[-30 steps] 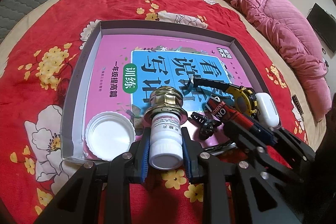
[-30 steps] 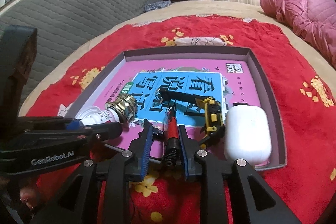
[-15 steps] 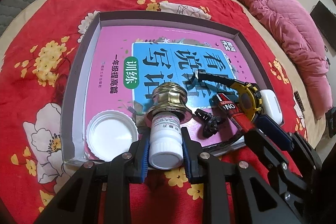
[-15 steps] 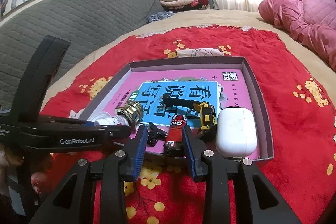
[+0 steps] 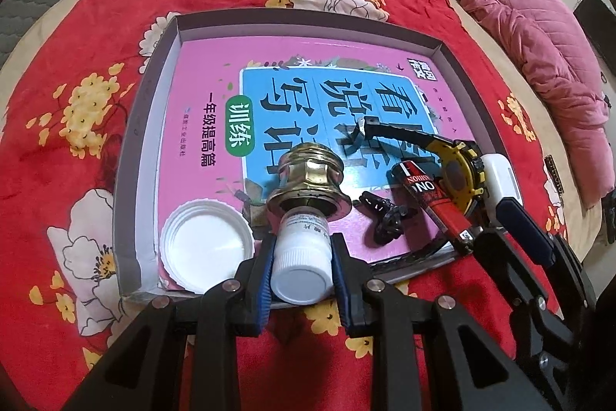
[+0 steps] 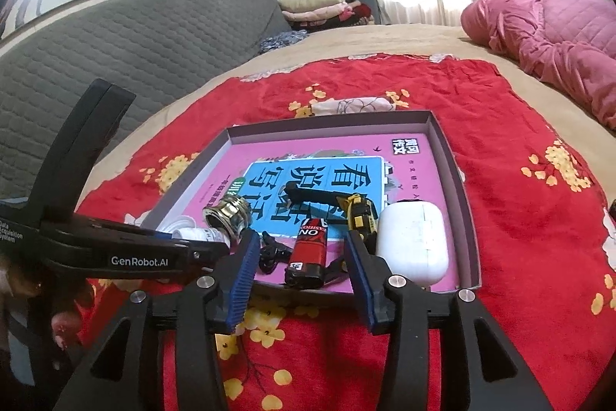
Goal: Organize rigid objects
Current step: 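Open both grippers to release the lighter and pill bottle in the box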
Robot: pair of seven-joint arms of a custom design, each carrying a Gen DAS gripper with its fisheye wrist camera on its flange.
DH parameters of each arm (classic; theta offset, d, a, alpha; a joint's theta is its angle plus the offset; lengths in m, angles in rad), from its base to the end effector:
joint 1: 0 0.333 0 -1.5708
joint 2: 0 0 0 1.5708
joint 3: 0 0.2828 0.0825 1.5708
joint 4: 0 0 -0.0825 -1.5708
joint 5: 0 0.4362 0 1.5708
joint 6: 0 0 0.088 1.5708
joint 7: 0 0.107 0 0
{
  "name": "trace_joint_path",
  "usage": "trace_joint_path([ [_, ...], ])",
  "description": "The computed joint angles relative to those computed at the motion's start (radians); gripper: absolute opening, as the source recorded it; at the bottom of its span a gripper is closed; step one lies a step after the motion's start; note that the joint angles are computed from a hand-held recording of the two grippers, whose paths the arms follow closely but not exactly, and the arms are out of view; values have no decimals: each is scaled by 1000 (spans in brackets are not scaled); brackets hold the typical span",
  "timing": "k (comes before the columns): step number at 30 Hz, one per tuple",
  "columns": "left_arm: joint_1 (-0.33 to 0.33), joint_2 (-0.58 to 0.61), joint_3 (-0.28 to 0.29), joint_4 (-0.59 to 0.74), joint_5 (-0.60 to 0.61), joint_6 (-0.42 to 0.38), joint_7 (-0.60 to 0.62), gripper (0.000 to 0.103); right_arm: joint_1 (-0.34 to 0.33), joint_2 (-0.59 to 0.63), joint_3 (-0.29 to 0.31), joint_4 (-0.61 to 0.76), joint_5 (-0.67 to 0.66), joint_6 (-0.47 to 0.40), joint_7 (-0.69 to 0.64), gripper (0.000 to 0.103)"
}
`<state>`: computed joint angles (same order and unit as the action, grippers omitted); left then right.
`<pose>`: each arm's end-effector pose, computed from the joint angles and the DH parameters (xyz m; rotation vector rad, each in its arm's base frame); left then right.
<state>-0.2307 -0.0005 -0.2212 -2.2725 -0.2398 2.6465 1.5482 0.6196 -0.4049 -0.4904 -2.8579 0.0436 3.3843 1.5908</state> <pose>0.5330 -0.2517 0.3295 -1.8633 2.3732 -0.6067 0.4386 0.0683 0.3276 -1.6292 1.6174 -0.5202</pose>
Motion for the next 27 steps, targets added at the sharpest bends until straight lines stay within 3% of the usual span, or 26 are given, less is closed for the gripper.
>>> trace_joint_path([
  [7,-6,-23,-1,-39,55,62,-34,31,-61,-16,64,-17,24,2,-2,50],
  [18,-27,-78,17,-100,14,112,-5,34,-161,-33,188,-35,85,-6,-20,56],
  [24,-43,-113,28,-135,9,136,-4,35,-234,-37,290,-39,140,-16,-34,60],
  [27,-55,-133,38,-150,-10,141,12,36,-303,-38,385,-41,183,-20,-45,63],
])
